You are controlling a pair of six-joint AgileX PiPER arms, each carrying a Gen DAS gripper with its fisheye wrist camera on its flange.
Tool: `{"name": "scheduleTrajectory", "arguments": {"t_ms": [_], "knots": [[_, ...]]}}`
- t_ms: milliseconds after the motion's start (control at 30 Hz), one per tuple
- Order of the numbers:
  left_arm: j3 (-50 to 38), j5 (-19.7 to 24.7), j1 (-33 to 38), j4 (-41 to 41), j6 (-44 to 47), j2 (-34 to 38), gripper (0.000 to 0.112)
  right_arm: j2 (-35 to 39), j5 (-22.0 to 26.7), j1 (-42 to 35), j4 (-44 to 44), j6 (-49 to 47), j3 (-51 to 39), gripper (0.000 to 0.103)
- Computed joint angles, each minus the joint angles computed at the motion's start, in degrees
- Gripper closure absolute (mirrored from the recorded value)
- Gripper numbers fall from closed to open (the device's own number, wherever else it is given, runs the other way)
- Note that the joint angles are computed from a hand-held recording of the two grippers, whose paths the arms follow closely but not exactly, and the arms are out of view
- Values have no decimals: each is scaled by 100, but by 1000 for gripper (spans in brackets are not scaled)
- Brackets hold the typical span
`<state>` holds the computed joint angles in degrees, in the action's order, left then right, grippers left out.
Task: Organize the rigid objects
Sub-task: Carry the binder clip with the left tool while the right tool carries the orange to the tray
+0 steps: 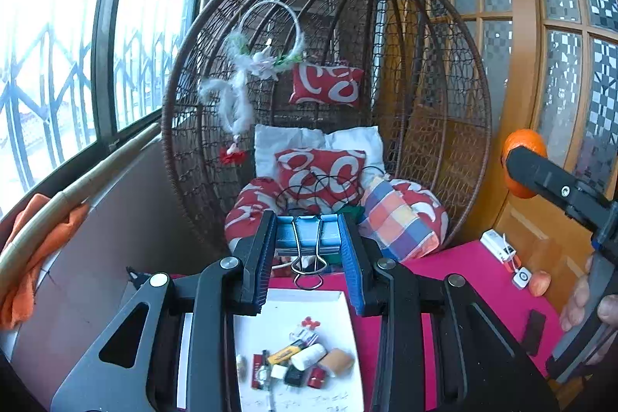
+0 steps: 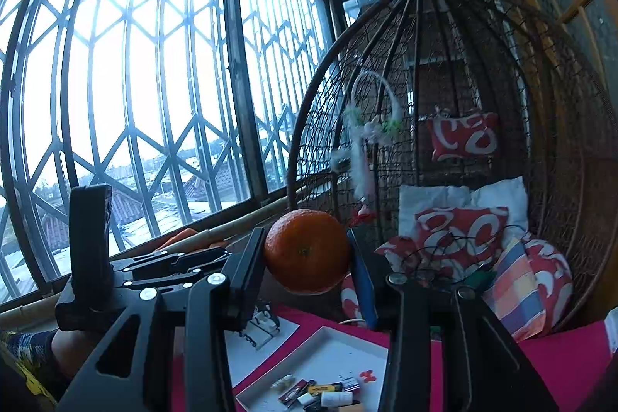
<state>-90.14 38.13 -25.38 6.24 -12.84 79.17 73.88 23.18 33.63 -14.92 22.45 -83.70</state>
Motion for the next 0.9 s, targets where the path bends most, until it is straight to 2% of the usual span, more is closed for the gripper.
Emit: {"name": "scheduleTrajectory", "arguments": {"t_ms": [367,567,800,900], "knots": [[16,38,825,-1493,1396,305,81,763,248,130,208,99,-425,61],[-206,200,1062,-1991,1917,637,81,1184,445,63,566,-36,-722,61],[-639,549,1289,-2500,2514,1281,81,1676,647,21,563,123,-994,61],[-1093,1006,1415,-2782,2722,1869,81,2003,799,-98,741,133,-1123,61]]}}
